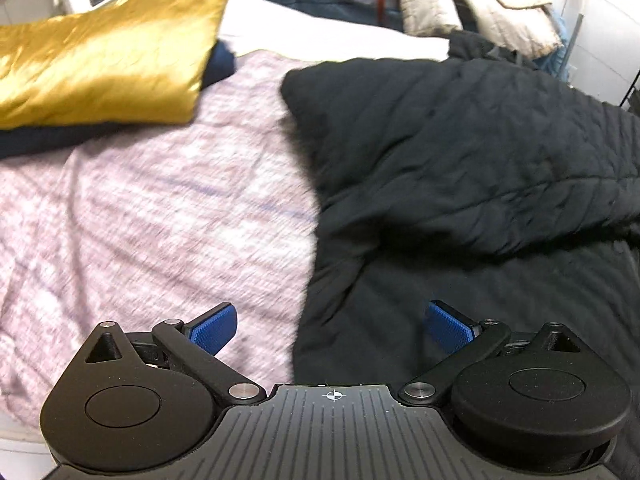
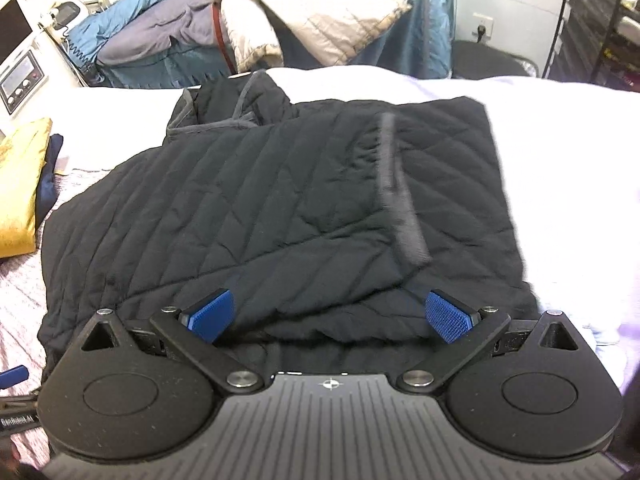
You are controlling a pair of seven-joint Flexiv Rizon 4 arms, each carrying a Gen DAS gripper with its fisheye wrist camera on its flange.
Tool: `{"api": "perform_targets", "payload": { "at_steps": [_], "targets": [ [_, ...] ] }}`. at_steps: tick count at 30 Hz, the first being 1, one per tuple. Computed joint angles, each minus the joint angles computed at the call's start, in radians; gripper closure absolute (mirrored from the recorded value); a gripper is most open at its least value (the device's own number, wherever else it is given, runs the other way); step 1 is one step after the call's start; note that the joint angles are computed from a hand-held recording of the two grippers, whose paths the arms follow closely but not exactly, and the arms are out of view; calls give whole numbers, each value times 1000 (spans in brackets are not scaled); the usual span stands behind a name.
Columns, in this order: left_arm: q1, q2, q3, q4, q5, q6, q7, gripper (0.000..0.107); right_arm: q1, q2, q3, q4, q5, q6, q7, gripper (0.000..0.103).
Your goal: Fold large clothes
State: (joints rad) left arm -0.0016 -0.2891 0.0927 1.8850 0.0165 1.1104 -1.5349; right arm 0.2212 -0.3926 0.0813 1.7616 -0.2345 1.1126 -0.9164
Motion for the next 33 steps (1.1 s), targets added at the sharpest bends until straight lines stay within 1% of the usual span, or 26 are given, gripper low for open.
{"api": "perform_targets", "payload": {
  "at_steps": [3,5,8,13,15,17,20,24,27,31,33],
  "targets": [
    [24,41,-3,62,-34,25,32,4,-24,53,0,60,8,34,-17,1],
    [51,63,-21,104,-100,41,83,4,-39,92,-2,101,9,45,-28,1],
    [80,93,-41,152,-197,27,169,4,-65,149,3,158,8,40,-67,1],
    [83,150,-48,210,-274,-29,317,4,-106,254,29,255,70,-4,-175,1],
    [78,169,-51,228,-308,-61,365,4,-114,295,31,297,102,-20,-179,1],
    [75,193,-52,251,-367,-100,417,4,-123,338,34,339,155,-43,-175,2],
    [68,227,-45,284,-438,-150,469,4,-127,395,34,396,188,-85,-139,4],
    [68,265,-23,317,-487,-222,499,4,-132,459,32,469,235,-98,-130,4],
    [75,286,-6,327,-496,-297,522,4,-132,487,26,504,270,-112,-141,6],
    [77,314,4,346,-469,-349,551,4,-122,529,8,519,388,-158,-219,9],
    [79,327,10,353,-464,-392,558,4,-120,544,3,525,411,-193,-256,11]
  ]
}}
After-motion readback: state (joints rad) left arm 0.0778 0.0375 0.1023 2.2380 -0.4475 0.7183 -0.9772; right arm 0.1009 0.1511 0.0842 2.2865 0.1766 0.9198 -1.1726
